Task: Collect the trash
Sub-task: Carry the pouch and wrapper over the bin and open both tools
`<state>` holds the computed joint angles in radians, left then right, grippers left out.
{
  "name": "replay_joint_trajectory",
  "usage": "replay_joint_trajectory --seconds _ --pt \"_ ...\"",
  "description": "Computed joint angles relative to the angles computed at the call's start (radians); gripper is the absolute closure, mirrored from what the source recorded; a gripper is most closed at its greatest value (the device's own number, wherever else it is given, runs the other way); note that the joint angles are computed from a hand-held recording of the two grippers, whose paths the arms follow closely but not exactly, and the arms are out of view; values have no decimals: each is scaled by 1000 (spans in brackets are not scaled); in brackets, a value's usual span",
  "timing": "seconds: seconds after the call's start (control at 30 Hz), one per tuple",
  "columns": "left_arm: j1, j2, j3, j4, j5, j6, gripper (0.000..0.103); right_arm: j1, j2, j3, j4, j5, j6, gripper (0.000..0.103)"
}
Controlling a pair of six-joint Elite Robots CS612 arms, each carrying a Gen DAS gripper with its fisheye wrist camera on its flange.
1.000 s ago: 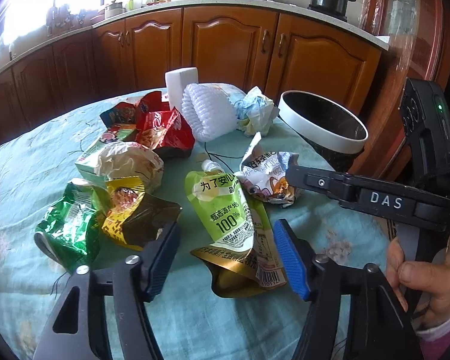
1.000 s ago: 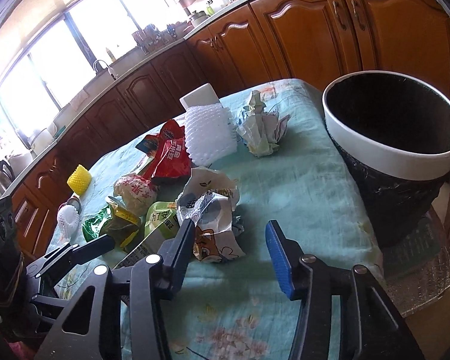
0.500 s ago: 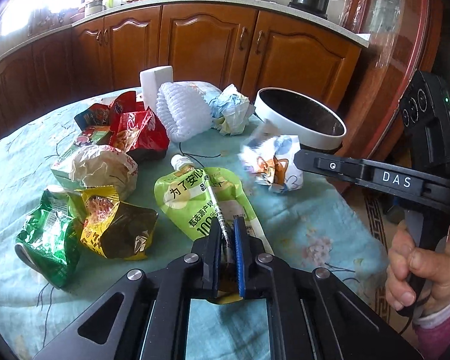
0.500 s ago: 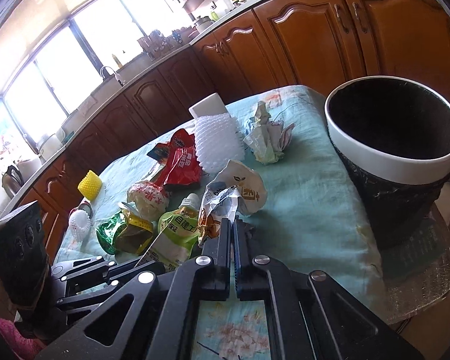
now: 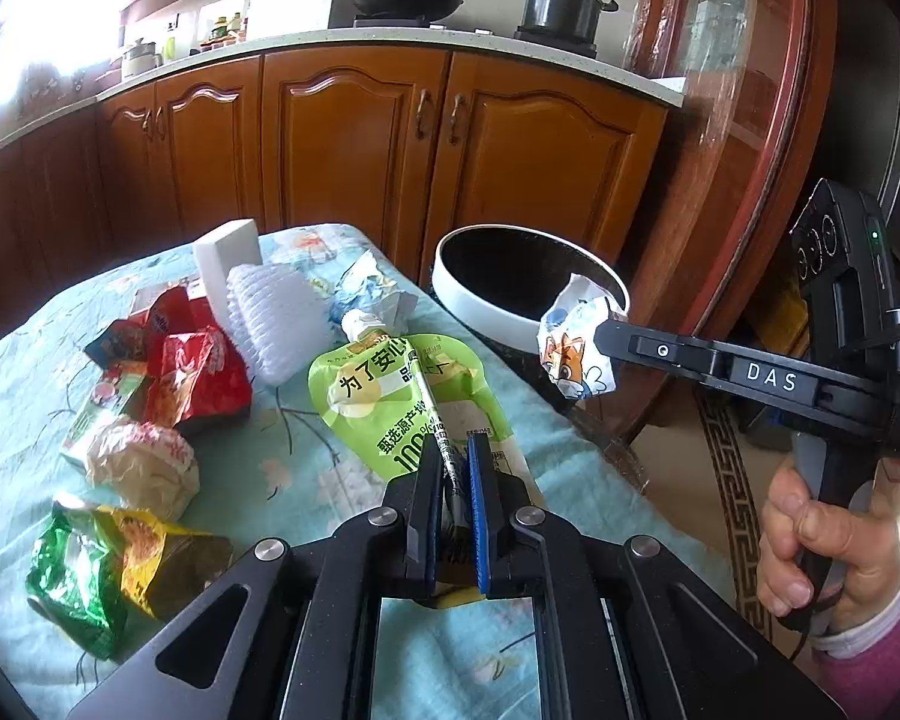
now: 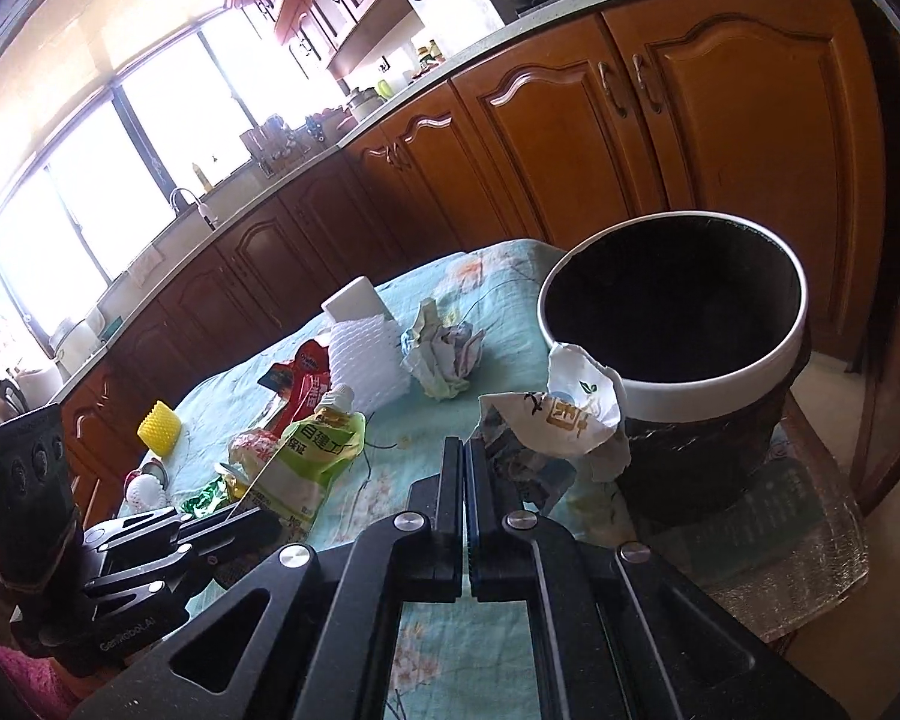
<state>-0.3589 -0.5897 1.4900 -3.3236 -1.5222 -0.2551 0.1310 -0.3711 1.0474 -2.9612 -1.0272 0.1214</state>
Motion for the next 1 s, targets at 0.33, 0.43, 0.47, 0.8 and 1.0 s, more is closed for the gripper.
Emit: replay_joint_trajectory --seconds 0.33,0.43,0.47,0.8,1.0 --pt "11 72 -169 79 -56 51 97 -24 39 -102 36 -26 11 103" --pt "16 101 -237 120 -65 69 97 -33 62 -151 71 -24 17 103" --pt "18 111 -260 134 -72 73 97 -37 72 -169 84 -17 22 103" --pt "25 224 -514 325 -104 79 97 -53 142 -322 209 -49 9 103" --pt "20 285 -646 429 -95 101 96 -57 176 -391 266 -57 -1 103"
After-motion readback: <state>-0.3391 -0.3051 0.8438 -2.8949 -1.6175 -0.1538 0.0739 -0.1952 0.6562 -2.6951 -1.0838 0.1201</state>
